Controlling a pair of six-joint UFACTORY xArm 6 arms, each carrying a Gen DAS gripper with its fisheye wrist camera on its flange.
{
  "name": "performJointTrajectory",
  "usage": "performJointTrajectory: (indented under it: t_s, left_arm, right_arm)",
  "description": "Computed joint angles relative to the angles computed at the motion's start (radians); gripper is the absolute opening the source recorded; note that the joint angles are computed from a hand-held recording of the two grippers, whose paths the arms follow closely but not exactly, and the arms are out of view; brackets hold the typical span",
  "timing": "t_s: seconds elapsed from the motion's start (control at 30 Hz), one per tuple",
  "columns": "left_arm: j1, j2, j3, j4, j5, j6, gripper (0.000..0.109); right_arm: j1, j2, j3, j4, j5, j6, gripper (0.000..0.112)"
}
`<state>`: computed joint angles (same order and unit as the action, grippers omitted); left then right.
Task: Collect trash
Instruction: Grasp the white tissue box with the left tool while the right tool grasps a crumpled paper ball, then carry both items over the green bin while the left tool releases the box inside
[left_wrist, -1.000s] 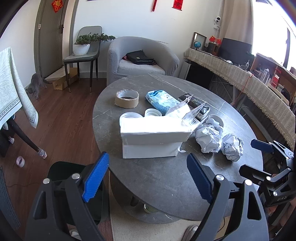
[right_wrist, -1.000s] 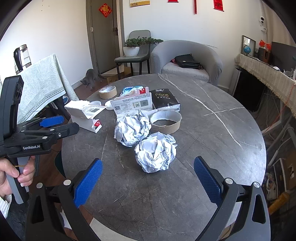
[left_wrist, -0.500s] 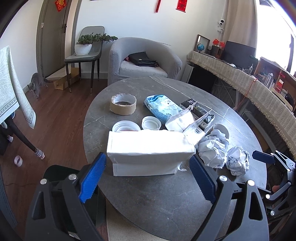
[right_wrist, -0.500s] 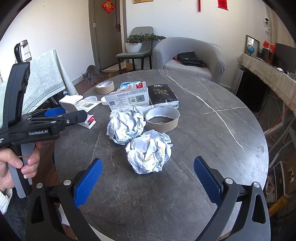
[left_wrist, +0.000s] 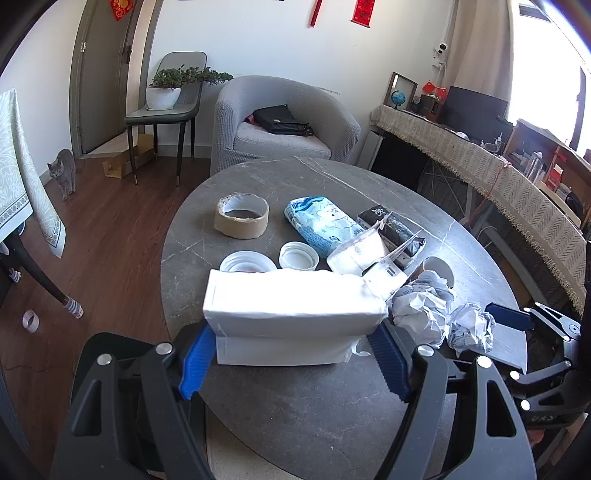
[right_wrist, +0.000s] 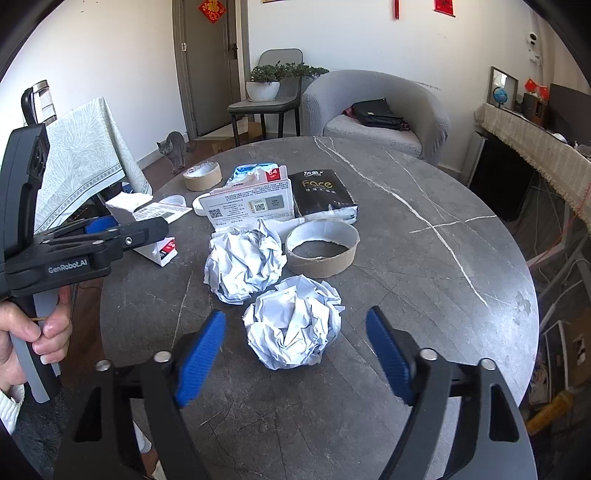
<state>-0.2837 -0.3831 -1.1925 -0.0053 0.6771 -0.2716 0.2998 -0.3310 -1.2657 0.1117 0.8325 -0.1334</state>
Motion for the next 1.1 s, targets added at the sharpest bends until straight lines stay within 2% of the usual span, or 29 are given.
performJointTrajectory:
  t_s: [0.17,0.27,0.33,0.4,0.57,0.77,1.1]
  left_arm:
    - [0.003,-0.025,0.011,-0.04,-0.016,0.033,0.078]
    - [0.013,-0.034,0.013,-0.066,-0.024,0.056,0.078]
    - [0.024,-0.041,0.017,-0.083,-0.03,0.071,0.078]
    - [0.037,-0.05,0.02,-0.09,-0.037,0.077,0.078]
    - [0.082,-0.067,0.024,-0.105,-0.038,0.09,0.078]
    - [0.149,-0.085,0.034,-0.105,-0.004,0.123,0.078]
    - [0.316,-0.097,0.077,-0.159,0.082,0.264,0.078]
  right_arm:
    - [-0.005,0.014,-0.006,-0.001,0.004,0.025,0.072]
    - [-0.006,0.026,-0.016,0.013,0.007,0.033,0.063]
    - [-0.001,0.036,-0.027,0.004,0.014,0.042,0.052]
    - [0.003,0.044,-0.042,-0.009,0.025,0.059,0.049]
    - [0.014,0.038,-0.068,-0.072,0.023,0.129,0.049]
    - [0.047,0.048,-0.107,-0.068,-0.019,0.149,0.049]
    - [0.166,0.192,-0.255,-0.029,-0.056,0.149,0.049]
